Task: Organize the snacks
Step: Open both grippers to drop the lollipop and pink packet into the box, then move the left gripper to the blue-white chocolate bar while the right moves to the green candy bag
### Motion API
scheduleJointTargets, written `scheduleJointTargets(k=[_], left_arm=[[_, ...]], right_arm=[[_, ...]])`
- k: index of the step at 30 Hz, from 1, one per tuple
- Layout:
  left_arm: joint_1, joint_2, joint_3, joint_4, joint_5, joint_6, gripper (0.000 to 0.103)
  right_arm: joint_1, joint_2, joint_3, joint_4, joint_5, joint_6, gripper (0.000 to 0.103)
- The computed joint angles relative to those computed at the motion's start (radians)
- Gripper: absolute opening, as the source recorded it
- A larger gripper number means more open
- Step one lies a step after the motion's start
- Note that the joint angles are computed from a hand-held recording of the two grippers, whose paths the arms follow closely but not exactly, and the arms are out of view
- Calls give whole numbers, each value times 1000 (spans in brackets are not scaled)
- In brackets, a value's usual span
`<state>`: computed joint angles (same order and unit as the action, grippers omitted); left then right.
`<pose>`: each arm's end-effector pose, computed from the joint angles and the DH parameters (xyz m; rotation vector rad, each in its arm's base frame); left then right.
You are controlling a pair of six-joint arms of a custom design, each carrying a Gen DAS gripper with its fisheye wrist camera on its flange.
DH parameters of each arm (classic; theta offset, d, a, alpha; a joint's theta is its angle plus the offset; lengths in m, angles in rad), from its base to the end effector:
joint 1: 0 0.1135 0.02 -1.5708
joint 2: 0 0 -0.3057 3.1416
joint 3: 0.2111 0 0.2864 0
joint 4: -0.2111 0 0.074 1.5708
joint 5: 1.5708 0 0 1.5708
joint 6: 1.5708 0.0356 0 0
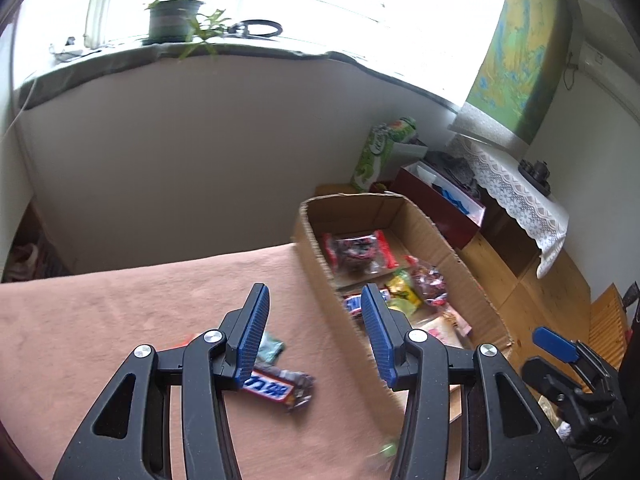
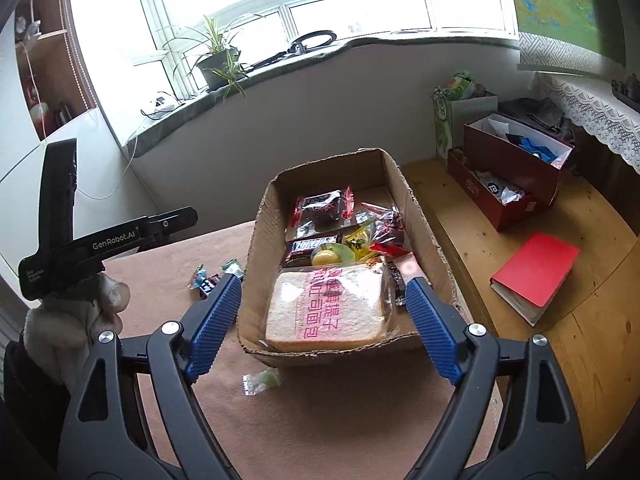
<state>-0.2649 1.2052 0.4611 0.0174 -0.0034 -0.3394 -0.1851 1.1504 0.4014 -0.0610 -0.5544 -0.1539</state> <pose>0.2310 -0.0625 0.1807 -0.0880 2.3152 -0.3058 0.2129 -0.0208 0.1703 -0.2223 2.2684 0.4824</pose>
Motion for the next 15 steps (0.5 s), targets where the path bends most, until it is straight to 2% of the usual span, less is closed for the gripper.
scheduleJointTargets(k=[8,15], left_arm=[[200,-145,-90,-70,100,43,46],[299,-406,-165,-245,152,95,47]], right_arm=[[40,-205,-75,-123,-61,1,87],[239,-497,-167,-265,15,99,87]])
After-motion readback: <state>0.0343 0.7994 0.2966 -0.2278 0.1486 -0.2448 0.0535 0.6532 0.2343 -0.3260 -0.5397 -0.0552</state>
